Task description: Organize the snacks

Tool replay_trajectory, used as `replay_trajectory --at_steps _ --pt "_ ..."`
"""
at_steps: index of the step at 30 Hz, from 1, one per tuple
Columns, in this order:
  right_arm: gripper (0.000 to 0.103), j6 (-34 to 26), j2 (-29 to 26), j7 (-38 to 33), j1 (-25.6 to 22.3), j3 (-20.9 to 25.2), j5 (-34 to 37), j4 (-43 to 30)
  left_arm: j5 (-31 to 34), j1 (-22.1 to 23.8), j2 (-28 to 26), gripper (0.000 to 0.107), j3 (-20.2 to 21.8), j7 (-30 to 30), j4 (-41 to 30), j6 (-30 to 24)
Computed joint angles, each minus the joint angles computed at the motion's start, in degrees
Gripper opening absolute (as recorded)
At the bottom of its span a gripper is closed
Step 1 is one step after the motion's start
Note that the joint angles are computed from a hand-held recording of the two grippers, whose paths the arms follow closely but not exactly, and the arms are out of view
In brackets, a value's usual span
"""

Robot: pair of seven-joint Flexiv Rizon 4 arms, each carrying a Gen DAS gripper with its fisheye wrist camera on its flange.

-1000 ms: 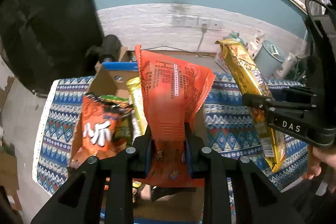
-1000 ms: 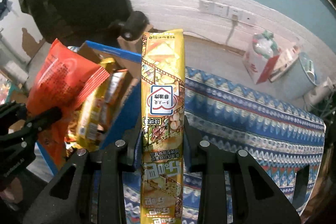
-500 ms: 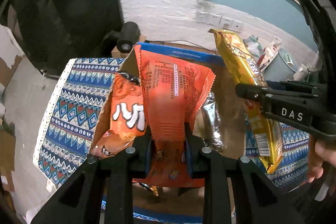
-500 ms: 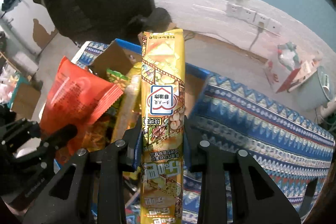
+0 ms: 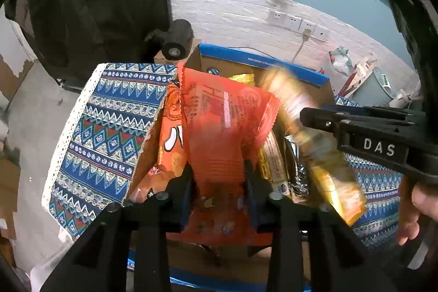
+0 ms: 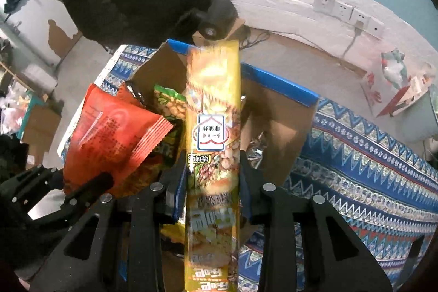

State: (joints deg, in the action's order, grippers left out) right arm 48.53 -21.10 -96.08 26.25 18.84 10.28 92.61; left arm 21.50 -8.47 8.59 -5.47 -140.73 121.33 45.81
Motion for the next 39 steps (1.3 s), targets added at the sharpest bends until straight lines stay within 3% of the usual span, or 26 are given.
replay_trajectory --at_steps 5,11,18,22,39 --pt "0.039 0.39 0.54 -0.01 -0.07 -0.01 0.30 -0.06 1.26 0.07 0.17 0.066 -0.61 -1.04 -1.01 -2.01" --pt "0.062 2.03 2.96 -0.44 -0.13 -0.45 -1.17 2.34 2.15 -0.38 1.03 0.079 -1.14 -1.76 -2.25 -3.76" --pt "0.076 5.98 7.58 -1.50 -1.24 -1.09 -2.12 6.90 4.87 -0.82 2.26 0.081 -3.04 -3.83 -4.94 -7.31" --pt "0.082 8.73 10.06 -1.27 -1.66 -1.54 -2.48 9.31 7.44 -1.34 3.03 0.087 -4.27 -5.28 -6.51 -8.54" --pt "0.082 14.59 17.45 -5.91 -3.07 -2.65 1.28 15.55 12.41 -3.53 2.72 0.095 -6.77 -7.37 -11.08 -12.48"
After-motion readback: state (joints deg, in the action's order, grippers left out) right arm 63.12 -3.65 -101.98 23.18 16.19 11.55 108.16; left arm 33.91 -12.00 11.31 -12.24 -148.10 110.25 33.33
